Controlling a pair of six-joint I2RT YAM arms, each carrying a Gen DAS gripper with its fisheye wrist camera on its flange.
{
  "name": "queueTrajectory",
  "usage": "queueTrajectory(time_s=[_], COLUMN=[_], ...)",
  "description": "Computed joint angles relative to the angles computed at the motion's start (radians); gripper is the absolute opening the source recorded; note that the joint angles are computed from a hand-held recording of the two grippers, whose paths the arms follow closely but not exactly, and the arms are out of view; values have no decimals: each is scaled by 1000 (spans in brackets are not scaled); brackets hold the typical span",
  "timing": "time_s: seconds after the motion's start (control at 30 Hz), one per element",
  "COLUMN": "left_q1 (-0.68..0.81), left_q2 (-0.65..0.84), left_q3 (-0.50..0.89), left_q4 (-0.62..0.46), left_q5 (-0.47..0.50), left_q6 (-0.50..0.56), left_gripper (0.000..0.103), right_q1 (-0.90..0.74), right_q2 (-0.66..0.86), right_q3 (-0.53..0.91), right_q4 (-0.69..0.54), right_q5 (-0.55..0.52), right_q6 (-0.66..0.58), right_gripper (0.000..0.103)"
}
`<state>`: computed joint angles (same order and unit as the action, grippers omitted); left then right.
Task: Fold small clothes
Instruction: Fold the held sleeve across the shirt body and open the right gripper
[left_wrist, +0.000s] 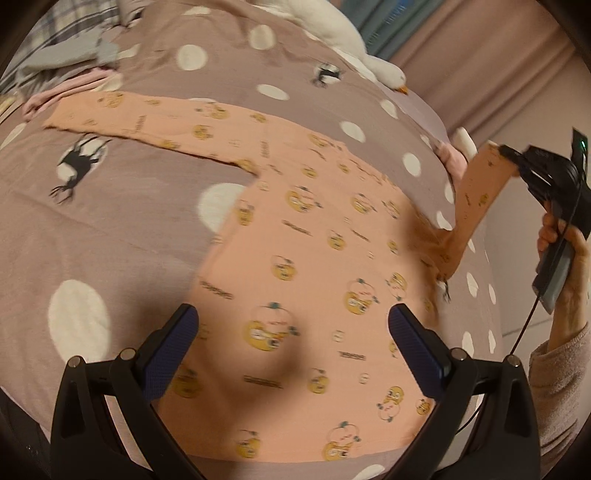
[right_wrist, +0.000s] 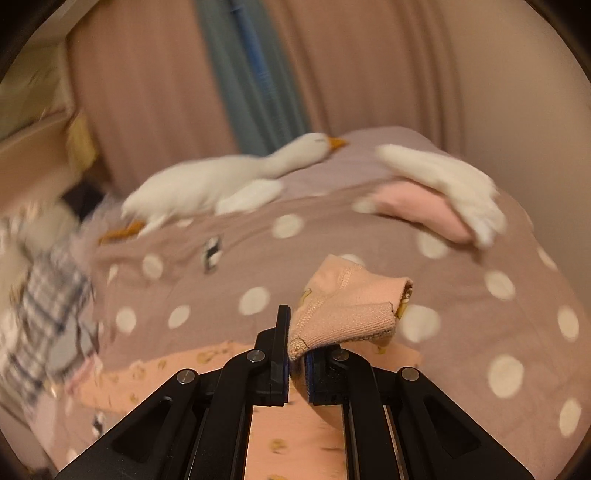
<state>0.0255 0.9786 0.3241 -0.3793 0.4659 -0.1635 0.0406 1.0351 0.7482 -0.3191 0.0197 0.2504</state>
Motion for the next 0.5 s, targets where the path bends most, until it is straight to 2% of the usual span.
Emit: queueTrajectory(time_s=[0.1, 0.3, 0.5], left_q1=[121, 234, 306], left_q2=[55, 165, 249], left_q3=[8, 28, 49], left_q4=[3, 34, 58], left_q5=[45, 74, 88], left_q6=[76, 144, 185], left_gripper=[103, 103, 103], right_q1=[219, 525, 648], right_q2=[134, 553, 850], right_q3=[33, 139, 247], right_q4=[49, 145, 154], right_q5=[161, 410, 495], right_q6=[19, 2, -14], right_gripper=[8, 8, 8])
